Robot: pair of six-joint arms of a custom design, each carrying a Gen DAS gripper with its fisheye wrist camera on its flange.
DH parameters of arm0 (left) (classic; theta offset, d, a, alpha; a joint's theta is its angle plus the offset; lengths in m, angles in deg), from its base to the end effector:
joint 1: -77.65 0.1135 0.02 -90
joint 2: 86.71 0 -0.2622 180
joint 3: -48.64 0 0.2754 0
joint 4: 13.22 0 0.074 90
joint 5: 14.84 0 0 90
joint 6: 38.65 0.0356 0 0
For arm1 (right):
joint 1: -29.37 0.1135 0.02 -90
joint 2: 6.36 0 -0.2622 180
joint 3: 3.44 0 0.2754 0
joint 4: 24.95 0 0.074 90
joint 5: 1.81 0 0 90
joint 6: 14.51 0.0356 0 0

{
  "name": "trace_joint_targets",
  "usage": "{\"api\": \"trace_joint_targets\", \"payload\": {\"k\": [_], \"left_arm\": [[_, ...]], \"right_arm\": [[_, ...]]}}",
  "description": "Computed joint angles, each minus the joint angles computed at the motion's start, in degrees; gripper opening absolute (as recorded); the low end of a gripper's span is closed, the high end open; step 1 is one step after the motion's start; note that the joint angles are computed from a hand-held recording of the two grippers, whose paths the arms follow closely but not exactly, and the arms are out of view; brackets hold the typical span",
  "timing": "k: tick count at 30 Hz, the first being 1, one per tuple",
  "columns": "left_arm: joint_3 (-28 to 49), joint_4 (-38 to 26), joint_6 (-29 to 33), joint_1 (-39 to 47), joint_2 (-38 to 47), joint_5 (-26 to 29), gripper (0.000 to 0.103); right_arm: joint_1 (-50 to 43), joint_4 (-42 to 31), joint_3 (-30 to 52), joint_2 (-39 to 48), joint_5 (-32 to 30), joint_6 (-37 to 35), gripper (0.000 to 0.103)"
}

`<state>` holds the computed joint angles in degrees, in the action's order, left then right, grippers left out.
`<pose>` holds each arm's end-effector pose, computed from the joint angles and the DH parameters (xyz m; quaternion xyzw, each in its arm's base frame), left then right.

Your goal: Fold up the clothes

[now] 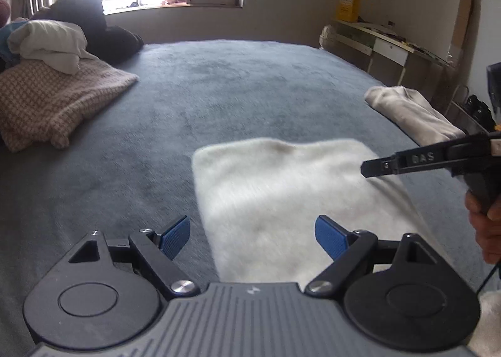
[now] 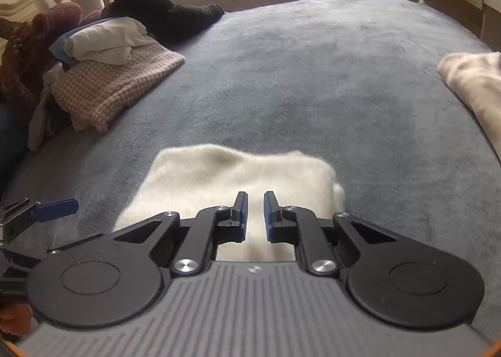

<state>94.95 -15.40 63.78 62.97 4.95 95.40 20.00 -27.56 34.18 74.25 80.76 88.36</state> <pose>0.2810 -0.0863 0.1004 0.2769 0.8771 -0.1707 0.3533 0.2525 -0.0370 0.1063 0.1542 0.9113 0.0715 0.3750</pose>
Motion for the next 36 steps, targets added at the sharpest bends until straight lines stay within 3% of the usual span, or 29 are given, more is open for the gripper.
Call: {"api": "trace_joint_targets", "payload": {"k": [5, 8, 12, 17, 19, 27, 32, 36], "left_arm": [[-4.3, 4.2, 0.6, -4.9, -0.4, -5.0, 0.087], [-6.1, 2.2, 1.2, -4.3, -5.0, -5.5, 0.087], [-6.6, -4.0, 3.3, -5.7, -9.3, -7.7, 0.087], [-6.5, -7.2, 0.5, -10.6, -9.1, -12.5, 0.09], [-5.9, -8.3, -1.7, -11.8, -8.1, -13.7, 0.092], [-1.6, -14.9, -6.5, -11.9, -5.2, -14.8, 0.099], [-0.3, -16.7, -7.3, -11.5, -4.4, -14.5, 0.101], [0.4, -17.6, -8.6, -11.5, -3.9, -14.4, 0.102]], "right_arm": [[-6.0, 6.7, -0.3, 7.8, -7.0, 4.3, 0.005], [-7.1, 2.4, -2.6, -1.3, -6.8, 4.6, 0.006], [-12.7, -14.4, -5.6, -18.8, -12.4, -3.9, 0.01], [-14.0, -32.2, -5.7, -28.0, -15.6, -17.9, 0.01], [-12.5, -35.2, -6.0, -28.7, -14.9, -21.0, 0.01], [-2.9, -32.7, -9.0, -26.4, -5.7, -22.1, 0.013], [0.4, -38.7, -8.4, -33.1, -1.1, -21.6, 0.015], [0.8, -45.2, -8.1, -40.9, -3.5, -24.4, 0.016]]}}
